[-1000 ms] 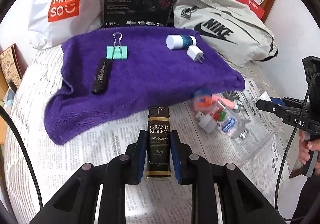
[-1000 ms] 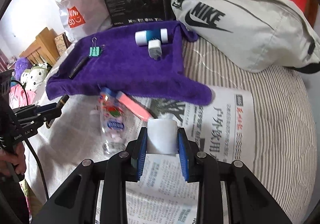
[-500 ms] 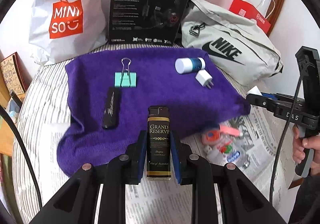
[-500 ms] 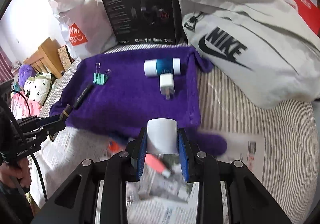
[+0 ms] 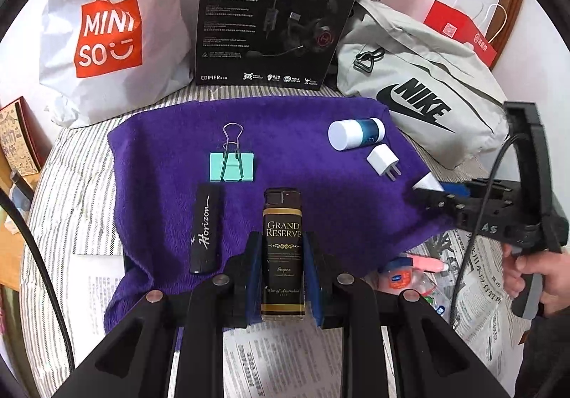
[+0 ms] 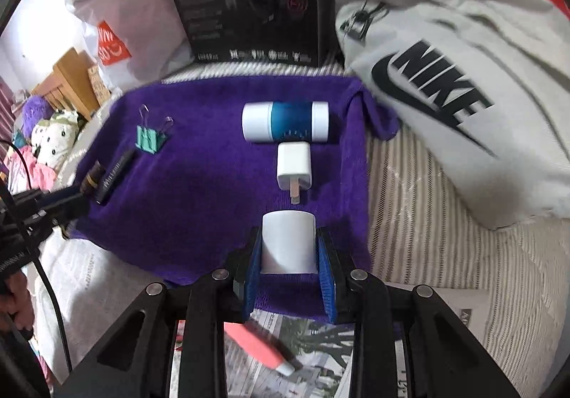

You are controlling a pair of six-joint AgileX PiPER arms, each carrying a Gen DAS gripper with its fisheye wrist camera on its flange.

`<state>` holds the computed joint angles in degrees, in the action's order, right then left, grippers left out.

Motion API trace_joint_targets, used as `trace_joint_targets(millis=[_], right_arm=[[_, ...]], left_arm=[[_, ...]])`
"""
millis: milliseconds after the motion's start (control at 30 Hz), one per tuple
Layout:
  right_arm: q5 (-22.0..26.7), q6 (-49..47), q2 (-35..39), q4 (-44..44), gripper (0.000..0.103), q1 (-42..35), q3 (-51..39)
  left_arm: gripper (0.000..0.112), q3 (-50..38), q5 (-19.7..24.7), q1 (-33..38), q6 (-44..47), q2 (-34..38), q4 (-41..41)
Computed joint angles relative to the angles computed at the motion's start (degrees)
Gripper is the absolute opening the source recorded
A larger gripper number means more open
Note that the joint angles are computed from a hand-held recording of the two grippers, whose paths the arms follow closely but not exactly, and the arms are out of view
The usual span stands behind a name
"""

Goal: Organize rigid objects
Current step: 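Carry box and roll onto the purple towel and open both grippers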

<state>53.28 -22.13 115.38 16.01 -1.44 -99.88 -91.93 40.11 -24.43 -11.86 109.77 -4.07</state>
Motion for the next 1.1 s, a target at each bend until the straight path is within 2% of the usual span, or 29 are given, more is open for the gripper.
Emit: trace_joint_targets(millis=[167,467,733,833,867,1033,1100], right_arm=[[1.99,1.79,5.21,-2.42,0.029,1.05,-4.83],[0.11,0.42,5.84,-5.0,0.03,2.72,-4.47],[0.91,-1.75,6.07,-4.4,0.032,2.61,-5.04],[1.61,-2.1,5.64,-4.86,0.035,2.67,-4.78],[1.32,-1.79,5.09,-5.51,0.039,2.84,-4.12],[0.33,-2.27,1.71,-4.78,0.041,2.29,-0.18],[-0.55,-1.65,-0.01,-5.22,0.045,2.2,1.55]], left_arm=[[0.022,-2.55,0.93,0.71,1.13,2.52,-1.3],[0.022,-10.0,4.22,1.22,1.8,8.87,-1.64],[0.023,-14.93,7.64,-0.63,-2.35,13.2,4.77],[0.023,-14.93,7.52,-0.85,-2.57,13.24,5.46],[0.023,-15.27,7.86,-0.89,-2.49,13.39,5.61],[0.023,-16.38,9.1,-1.67,-3.28,13.85,7.71],[0.026,-16.23,9.33,-2.03,-3.75,13.65,8.23]])
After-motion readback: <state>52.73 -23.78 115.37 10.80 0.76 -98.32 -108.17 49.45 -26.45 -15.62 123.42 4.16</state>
